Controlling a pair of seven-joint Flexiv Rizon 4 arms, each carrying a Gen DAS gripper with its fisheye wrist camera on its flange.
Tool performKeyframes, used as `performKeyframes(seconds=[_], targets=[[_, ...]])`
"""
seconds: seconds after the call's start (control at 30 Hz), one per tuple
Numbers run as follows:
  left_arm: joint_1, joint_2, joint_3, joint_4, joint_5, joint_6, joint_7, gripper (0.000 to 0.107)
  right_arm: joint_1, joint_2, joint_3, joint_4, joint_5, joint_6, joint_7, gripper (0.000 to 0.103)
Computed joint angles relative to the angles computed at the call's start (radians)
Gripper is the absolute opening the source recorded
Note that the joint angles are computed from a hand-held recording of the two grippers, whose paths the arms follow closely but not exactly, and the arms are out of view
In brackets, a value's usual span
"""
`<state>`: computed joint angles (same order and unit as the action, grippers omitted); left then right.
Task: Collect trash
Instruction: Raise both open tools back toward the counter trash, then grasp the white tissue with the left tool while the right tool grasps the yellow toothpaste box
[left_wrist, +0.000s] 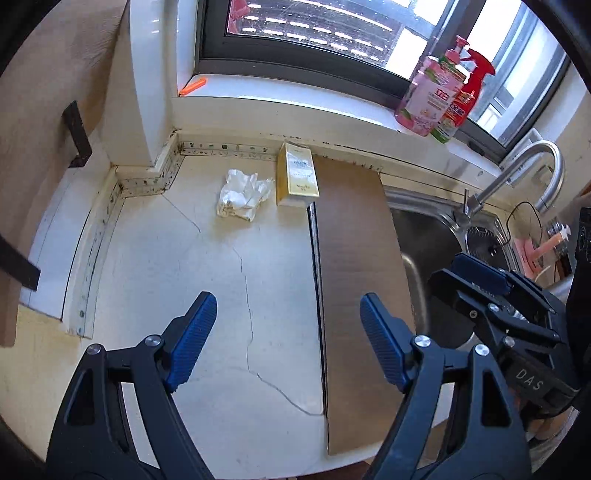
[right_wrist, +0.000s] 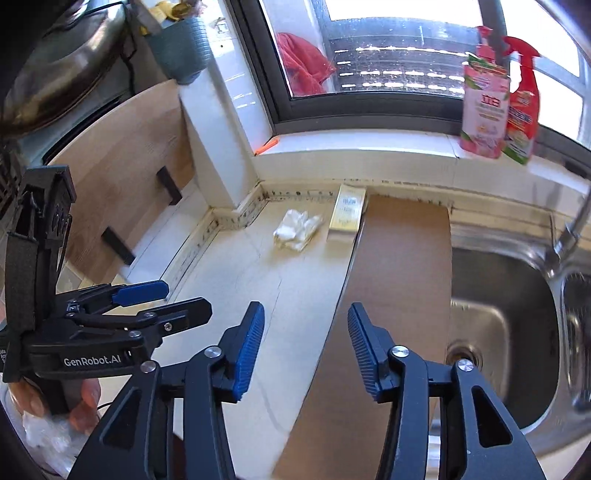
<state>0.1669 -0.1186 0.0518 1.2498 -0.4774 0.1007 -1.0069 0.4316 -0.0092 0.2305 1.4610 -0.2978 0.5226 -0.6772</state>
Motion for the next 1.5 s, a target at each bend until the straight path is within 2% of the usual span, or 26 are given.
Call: performKeyframes(seconds=[0.17, 0.3, 0.53, 0.8, 0.9, 1.17, 1.23, 1.27, 1.37, 1.5], targets=[[-0.030, -0.144, -0.037, -0.114, 0.071, 0.065, -0.116, 0.078, -0.070, -0.132, -0.071, -0.100, 0.121, 0.041, -0.159, 0.054], [-0.055, -0.261, -0.049, -0.202, 0.144, 0.099, -0.223, 0.078, -0.108, -0.221, -0.090, -0.152, 0.199, 0.045, -0.212, 0.054], [-0.086, -0.419, -0.050, -0.323, 0.250, 0.133, -0.326, 0.078, -0.154, -0.388, -0.101, -0.284, 0.288, 0.043, -0.268, 0.054], [-0.102, -0.512, -0.063, -0.389, 0.293, 0.142, -0.290, 0.080, -0.158, -0.555, -0.097, -0.457, 0.345, 0.049, -0.258, 0.054], [-0.116, -0.523, -0.062, -0.390, 0.312, 0.149, -0.261, 0.080, -0.139, -0.607, -0.112, -0.517, 0.317, 0.041, -0.242, 0.059], [-0.134, -0.577, -0.052, -0.430, 0.337, 0.165, -0.267, 0.079, -0.109, -0.736, -0.124, -0.684, 0.274, -0.088, -0.239, 0.060], [-0.133, -0.589, -0.049, -0.441, 0.338, 0.165, -0.281, 0.066, -0.106, -0.742, -0.126, -0.682, 0.275, -0.093, -0.239, 0.060], [-0.129, -0.595, -0.052, -0.448, 0.333, 0.155, -0.284, 0.053, -0.104, -0.742, -0.128, -0.676, 0.274, -0.089, -0.235, 0.057], [-0.118, -0.580, -0.062, -0.414, 0.316, 0.179, -0.269, 0.039, -0.097, -0.728, -0.134, -0.635, 0.266, -0.053, -0.224, 0.050], [-0.113, -0.521, -0.056, -0.315, 0.316, 0.250, -0.243, 0.037, -0.092, -0.684, -0.129, -0.562, 0.257, -0.007, -0.223, 0.049]])
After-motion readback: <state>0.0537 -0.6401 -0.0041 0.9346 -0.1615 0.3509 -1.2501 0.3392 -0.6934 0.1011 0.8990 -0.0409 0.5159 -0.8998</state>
